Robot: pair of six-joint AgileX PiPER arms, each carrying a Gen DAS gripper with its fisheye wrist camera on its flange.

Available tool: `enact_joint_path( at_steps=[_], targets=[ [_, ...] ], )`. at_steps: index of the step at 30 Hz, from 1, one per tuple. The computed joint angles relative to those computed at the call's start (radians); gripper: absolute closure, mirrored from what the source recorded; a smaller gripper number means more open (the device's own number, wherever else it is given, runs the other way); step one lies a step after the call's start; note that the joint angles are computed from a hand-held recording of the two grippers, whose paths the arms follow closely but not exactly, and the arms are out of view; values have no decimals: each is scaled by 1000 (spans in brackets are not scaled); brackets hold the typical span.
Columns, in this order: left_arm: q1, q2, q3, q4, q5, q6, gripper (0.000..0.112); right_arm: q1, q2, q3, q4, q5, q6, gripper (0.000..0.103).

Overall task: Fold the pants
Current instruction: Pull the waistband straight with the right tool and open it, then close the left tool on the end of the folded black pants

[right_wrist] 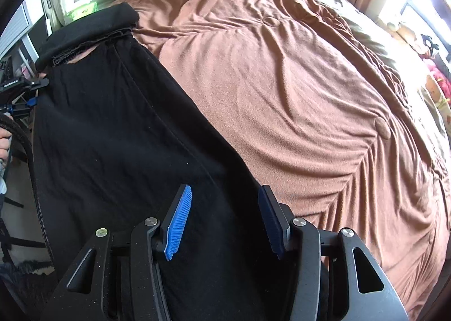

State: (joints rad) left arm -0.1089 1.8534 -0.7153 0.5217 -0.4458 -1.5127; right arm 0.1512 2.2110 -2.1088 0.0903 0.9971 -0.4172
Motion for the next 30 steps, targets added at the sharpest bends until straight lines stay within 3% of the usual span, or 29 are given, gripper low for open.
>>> enact_joint_path(
  at_steps=[4,6,8,9,10,15,21,23,30],
  targets=[
    [-16,7,28,-34,-62,20,60,-28,-216,324,70,-101,-15,55],
    [-43,8,3,-37,-17,56,60,-40,-318,468,94,-154,-14,55],
    [-54,1,-28,-13,44,54,78,-59,-394,576,130,-203,-18,55],
    [-39,11,-35,52,22,-7,95,-71,-425,622,151,-222,-17,55],
    [-24,14,-30,84,-13,-44,102,-84,-454,664,173,-240,-13,55],
    [-38,-62,-27,51,23,-7,105,-146,-583,848,283,-299,-36,55],
    [-43,-161,-51,138,66,-86,106,-203,-716,1030,366,-352,-36,55],
    [-59,-191,-76,162,114,-115,107,-193,-751,1081,322,-390,48,55],
    [-85,-262,-157,287,167,-247,108,-115,-854,1253,157,-490,406,55]
  ],
)
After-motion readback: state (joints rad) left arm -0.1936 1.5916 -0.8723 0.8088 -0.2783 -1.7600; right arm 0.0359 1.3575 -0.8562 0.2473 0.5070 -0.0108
